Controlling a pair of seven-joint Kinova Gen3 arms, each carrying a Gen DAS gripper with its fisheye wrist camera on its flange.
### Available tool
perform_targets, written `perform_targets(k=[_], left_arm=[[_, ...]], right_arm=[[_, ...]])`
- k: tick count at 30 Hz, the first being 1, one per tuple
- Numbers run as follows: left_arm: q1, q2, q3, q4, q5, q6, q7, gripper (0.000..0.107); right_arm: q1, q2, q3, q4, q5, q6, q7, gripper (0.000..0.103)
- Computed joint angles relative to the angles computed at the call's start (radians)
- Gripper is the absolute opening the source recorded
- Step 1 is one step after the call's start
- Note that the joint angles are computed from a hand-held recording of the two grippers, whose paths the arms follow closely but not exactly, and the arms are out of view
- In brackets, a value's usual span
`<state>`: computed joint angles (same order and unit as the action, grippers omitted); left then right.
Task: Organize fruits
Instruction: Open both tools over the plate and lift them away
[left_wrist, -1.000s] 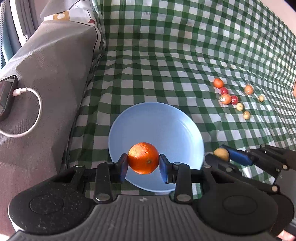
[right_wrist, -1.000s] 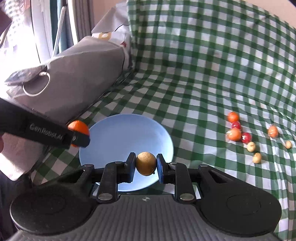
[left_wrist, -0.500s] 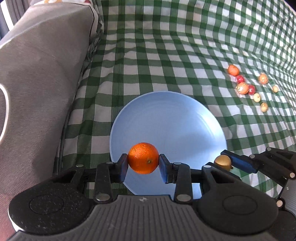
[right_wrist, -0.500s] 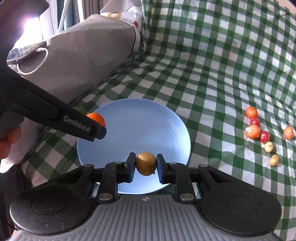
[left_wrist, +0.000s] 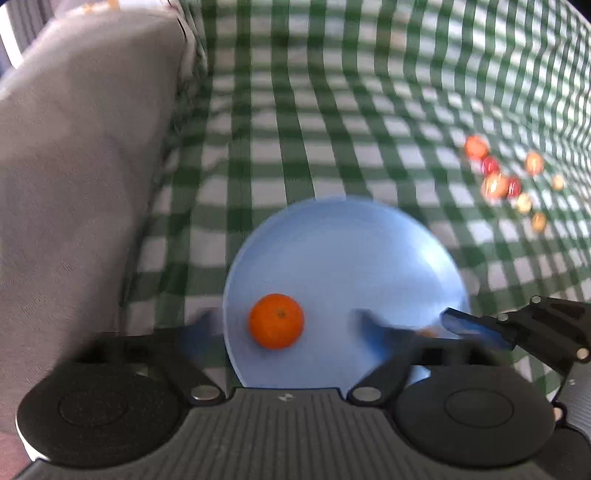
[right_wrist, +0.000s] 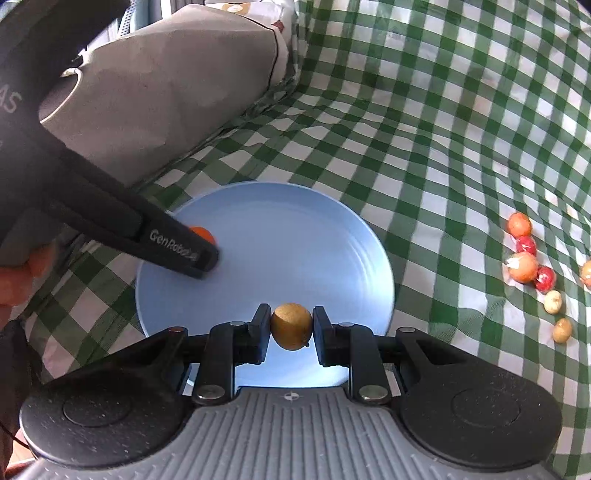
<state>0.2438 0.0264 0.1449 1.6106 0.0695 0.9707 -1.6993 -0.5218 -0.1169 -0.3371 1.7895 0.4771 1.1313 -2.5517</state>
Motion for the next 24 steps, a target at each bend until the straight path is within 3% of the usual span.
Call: perform_targets(k=[1,3,6,9,18,24], left_arm=[[0.0,-0.028,-0.002,0.017,-0.003,-0.027,0.007,0.103],[-0.005,-0.065,-0.008,0.026,0.018,-0.031,-0.029,0.103],[-0.013,-0.115,-0.012,0.02,0.025,0.018,-0.034,0.103],[-0.022,-0.191,-0.024,0.034,0.052,0.061,-0.046,0.103],[-0.062,-0.394,0.002,0.065,-0.006,0.183,0.013,0.103],[-0.083,-0.467,-0.015,0.062,-0.009,0.24,0.016,0.103]], right_arm=[[0.0,-0.001,-0.002,-0.008,0.002,0.009,-0.003,0.041],[-0.004,-0.011,-0.017,-0.022,0.021,0.039,-0.032,0.068],[-0.017,-0.03,-0.044,-0.062,0.021,0.119,-0.046,0.083],[-0.036,-0.055,-0.092,-0.106,0.021,0.215,-0.088,0.093],[-0.133,-0.044,-0.304,-0.257,0.124,0.524,-0.376,0.1],[-0.235,-0.001,-0.353,-0.323,0.194,0.65,-0.497,0.101]])
